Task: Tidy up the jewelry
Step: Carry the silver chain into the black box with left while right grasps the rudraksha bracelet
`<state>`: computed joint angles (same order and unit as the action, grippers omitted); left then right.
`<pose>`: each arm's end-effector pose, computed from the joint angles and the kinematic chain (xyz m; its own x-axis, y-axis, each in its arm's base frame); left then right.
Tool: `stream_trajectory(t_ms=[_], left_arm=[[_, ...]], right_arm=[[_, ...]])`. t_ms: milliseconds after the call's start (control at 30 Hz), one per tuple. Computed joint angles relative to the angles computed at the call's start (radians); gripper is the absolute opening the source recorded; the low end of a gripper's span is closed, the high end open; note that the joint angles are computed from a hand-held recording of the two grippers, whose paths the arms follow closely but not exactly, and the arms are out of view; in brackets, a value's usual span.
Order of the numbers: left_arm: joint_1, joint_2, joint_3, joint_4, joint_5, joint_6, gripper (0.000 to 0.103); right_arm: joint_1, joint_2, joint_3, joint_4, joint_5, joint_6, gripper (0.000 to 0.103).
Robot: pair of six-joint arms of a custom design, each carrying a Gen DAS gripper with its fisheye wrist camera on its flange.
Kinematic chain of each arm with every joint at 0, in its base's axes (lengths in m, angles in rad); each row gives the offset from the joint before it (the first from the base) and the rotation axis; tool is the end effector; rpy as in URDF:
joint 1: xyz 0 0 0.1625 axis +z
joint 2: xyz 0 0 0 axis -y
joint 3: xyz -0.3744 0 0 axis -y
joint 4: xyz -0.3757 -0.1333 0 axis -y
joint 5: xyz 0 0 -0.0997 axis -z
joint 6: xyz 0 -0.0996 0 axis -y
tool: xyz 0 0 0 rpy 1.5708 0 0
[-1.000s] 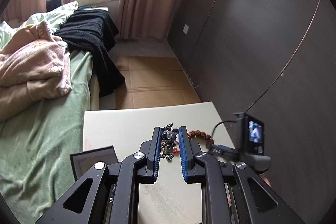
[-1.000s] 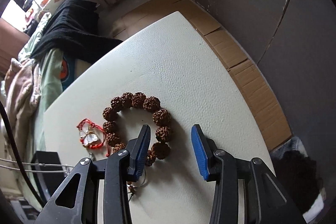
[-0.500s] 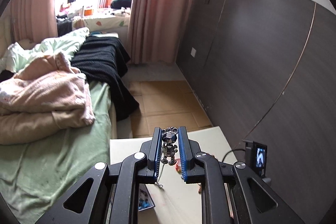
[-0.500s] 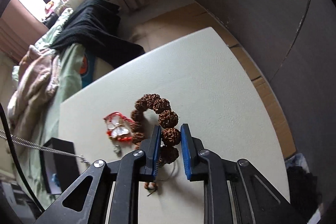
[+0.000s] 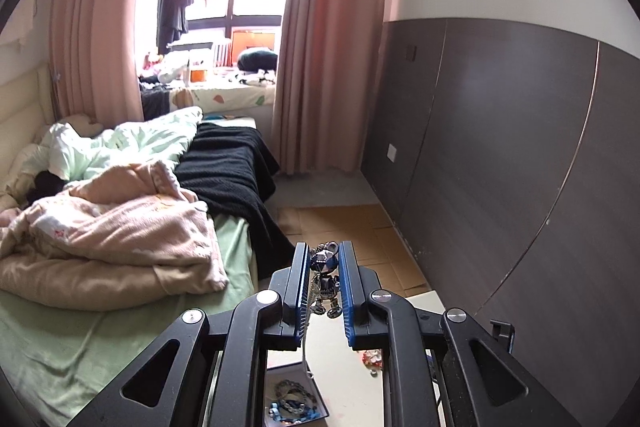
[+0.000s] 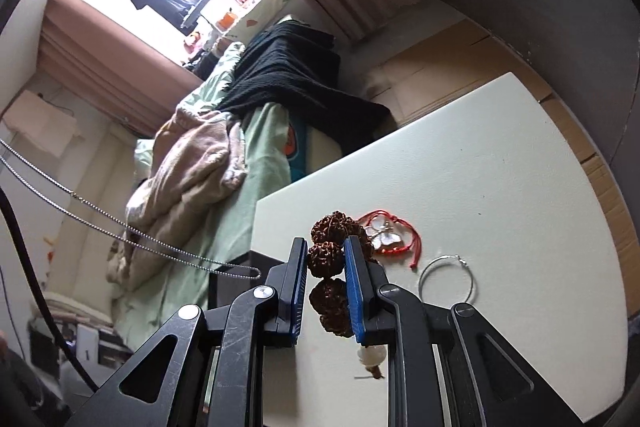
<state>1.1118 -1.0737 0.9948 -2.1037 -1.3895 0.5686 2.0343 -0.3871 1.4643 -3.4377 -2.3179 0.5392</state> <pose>-0.1705 -0.6865 0.4983 -0.5864 0.6842 -0.4336 0.8051 0.4337 -0.4045 0.3479 -0.5492 -0.0077 -0.9099 0.4123 0.0459 0.1776 0.4872 -0.8550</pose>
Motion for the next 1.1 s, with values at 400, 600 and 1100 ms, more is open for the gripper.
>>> stream_trajectory(t_ms=[400, 600, 1100], left_arm=[[0.026, 0.016, 0.012, -0.008, 0.024, 0.017, 0.015], [0.054, 0.057, -0.005, 0.0, 0.032, 0.016, 0.015], [0.139, 0.127, 0.009, 0.069, 0.052, -0.02, 0.015]], right_arm=[[0.012, 0.053, -0.066, -0.144, 0.102, -0.099, 0.02], [0.013, 0.069, -0.095, -0.129, 0.13, -0.116, 0.02], [0.019, 0.086, -0.127, -0.099, 0.108, -0.117, 0.02]])
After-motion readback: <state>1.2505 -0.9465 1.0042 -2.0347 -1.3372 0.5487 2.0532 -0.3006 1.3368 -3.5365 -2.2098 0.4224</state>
